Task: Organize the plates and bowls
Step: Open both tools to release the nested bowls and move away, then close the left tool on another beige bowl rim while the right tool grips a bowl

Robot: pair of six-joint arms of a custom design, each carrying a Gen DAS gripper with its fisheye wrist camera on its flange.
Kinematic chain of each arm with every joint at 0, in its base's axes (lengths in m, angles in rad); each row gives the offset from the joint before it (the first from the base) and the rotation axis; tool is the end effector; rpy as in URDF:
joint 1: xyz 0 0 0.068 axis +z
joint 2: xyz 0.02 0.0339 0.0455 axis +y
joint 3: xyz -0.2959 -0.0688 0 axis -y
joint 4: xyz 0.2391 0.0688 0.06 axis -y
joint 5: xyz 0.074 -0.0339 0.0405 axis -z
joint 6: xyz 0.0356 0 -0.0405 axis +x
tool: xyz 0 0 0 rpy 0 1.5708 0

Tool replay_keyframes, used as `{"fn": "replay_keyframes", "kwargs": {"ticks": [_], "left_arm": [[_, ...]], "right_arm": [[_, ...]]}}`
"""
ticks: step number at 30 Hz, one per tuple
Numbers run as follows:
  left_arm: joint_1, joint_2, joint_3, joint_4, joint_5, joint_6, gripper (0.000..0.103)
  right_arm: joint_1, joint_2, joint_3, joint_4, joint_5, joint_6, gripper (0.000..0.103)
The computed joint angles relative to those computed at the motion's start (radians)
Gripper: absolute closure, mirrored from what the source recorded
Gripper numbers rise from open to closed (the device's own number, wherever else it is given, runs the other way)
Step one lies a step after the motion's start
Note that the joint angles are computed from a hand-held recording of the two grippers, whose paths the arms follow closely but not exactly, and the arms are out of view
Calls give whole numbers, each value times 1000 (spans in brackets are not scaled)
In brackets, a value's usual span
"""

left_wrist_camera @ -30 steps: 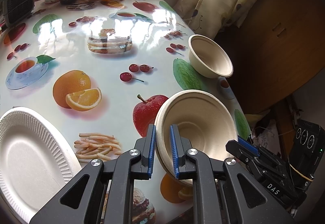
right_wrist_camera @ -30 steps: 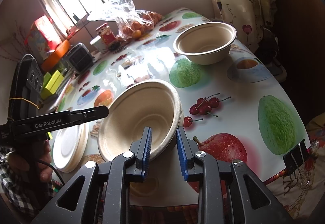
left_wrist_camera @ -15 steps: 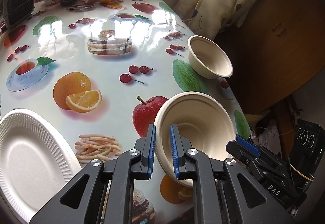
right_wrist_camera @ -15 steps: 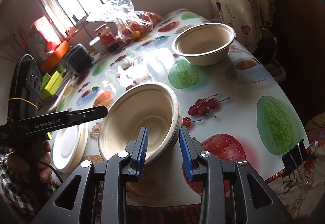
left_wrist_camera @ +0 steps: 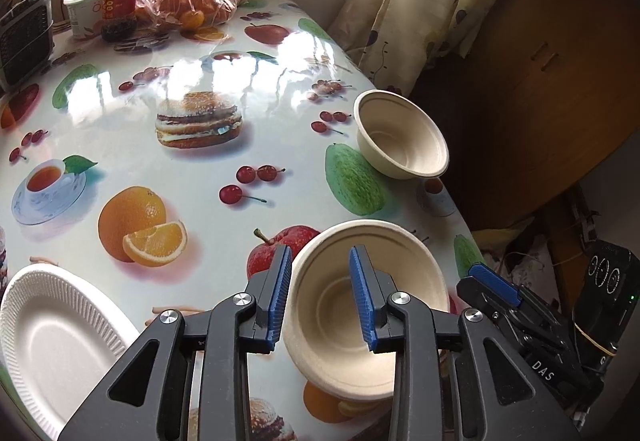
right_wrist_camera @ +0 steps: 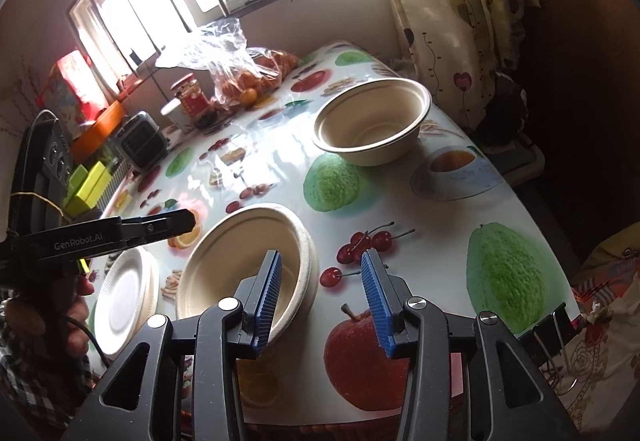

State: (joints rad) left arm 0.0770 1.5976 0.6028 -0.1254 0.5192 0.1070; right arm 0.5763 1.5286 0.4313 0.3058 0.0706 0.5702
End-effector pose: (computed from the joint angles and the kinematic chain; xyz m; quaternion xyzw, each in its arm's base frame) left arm 0.2548 0.0019 0.1470 0.0715 0.9411 -0.2293 0.2380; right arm 0.2084 0.1324 0.1458 0.0106 0.9245 0.1785 0.3366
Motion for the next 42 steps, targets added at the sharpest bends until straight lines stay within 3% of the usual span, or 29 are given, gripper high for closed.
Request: {"fn": "replay_keyframes", "kwargs": {"ticks": [18,42], "left_arm": [[-131,114,211,-4,-60,-89,72],[-217,420,559,-71,-133,-80,72]], "right_arm": [[-186,59,97,-40,-28,-140,59],[-348,275,258,-3,-121,-242,59]]}}
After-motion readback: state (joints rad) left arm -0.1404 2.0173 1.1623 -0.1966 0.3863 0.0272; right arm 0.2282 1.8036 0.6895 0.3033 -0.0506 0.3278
